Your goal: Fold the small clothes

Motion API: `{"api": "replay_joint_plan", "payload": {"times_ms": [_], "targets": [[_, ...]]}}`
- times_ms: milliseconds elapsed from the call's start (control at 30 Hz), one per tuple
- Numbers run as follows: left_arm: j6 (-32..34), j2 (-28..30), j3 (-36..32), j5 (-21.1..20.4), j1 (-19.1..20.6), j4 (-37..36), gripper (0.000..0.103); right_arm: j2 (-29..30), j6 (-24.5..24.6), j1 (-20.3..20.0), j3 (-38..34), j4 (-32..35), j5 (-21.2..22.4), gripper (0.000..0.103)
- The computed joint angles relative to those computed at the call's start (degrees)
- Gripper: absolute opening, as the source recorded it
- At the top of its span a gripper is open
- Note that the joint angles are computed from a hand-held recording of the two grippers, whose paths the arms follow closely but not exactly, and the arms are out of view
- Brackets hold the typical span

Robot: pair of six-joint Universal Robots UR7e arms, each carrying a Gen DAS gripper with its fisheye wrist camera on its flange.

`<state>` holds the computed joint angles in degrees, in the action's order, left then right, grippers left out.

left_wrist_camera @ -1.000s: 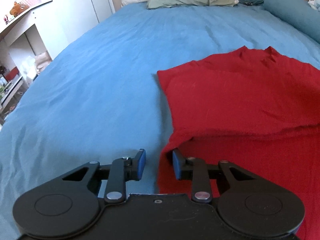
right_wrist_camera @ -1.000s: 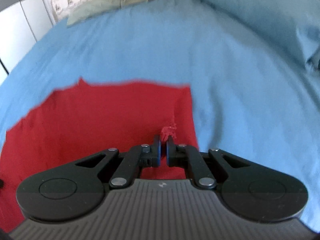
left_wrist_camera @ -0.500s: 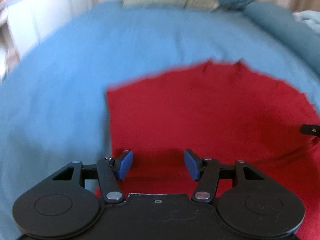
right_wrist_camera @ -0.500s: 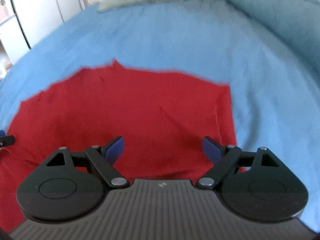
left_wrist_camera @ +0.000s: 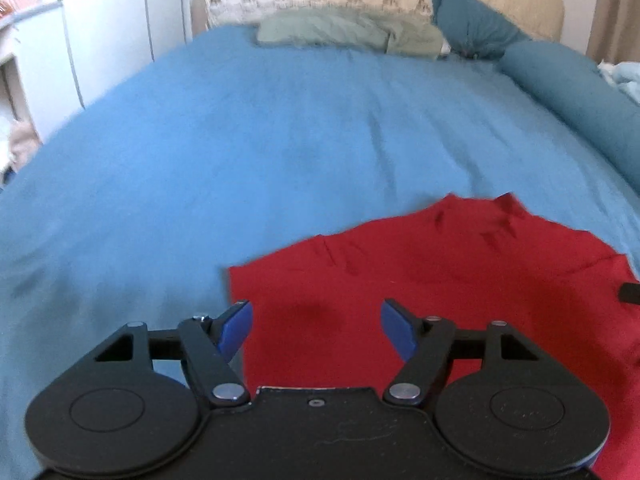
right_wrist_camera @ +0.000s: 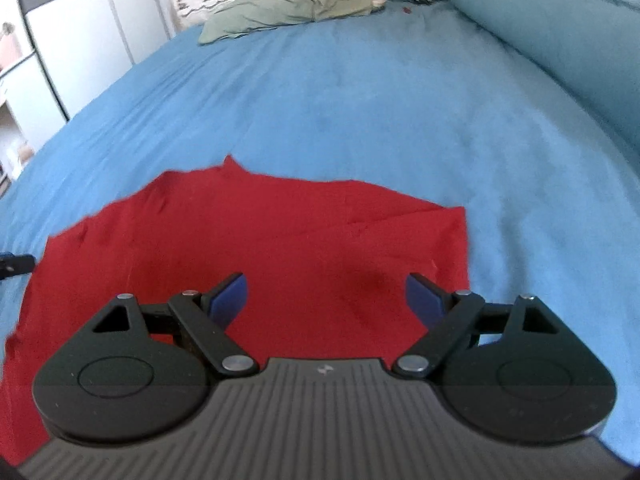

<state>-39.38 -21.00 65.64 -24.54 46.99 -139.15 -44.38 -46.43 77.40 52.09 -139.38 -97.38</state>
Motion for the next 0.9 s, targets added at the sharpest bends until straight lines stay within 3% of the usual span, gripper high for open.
{"api": "replay_joint_plan", "payload": {"times_ms": [133,267,367,500,600,700,900], "targets": [[3.8,2.7,-3.7,-0.9,2.9,-2.2,0.076,4.1,2.7,-0.5,-5.9,2.4,-1.7,0.102],[5.9,2.7,-3.4,-1.3,3.5,-5.8,0.082,5.9,0.6,-0.8,-8.3,1.9,-1.3,0.103],[4.9,2.5,-3.7,0.1,2.6,-2.4,0.082,5.6,0.7,-0.5,-8.4,2.7,-1.5,0.103],[3.5,-0.9,2.0,2.6,-1.1,-1.2,0.084,2.0,1.4,-0.8,-5.7,3.1,2.5,0.103],[-6.4,-5.5,7.8,3.7,-4.8,6.4,0.086,-2.9,-0.4,-1.2,-0.9,2.7,5.4,0.103],[-23.2,-10.7,13.3,3.6,-9.4,19.2,0.089,-8.7,-2.5,-2.0,4.4,2.6,8.0,0.103],[-49.0,-15.1,16.5,0.1,-17.8,43.1,0.091,-22.1,-4.7,-4.4,16.7,3.2,11.4,0.103]]}}
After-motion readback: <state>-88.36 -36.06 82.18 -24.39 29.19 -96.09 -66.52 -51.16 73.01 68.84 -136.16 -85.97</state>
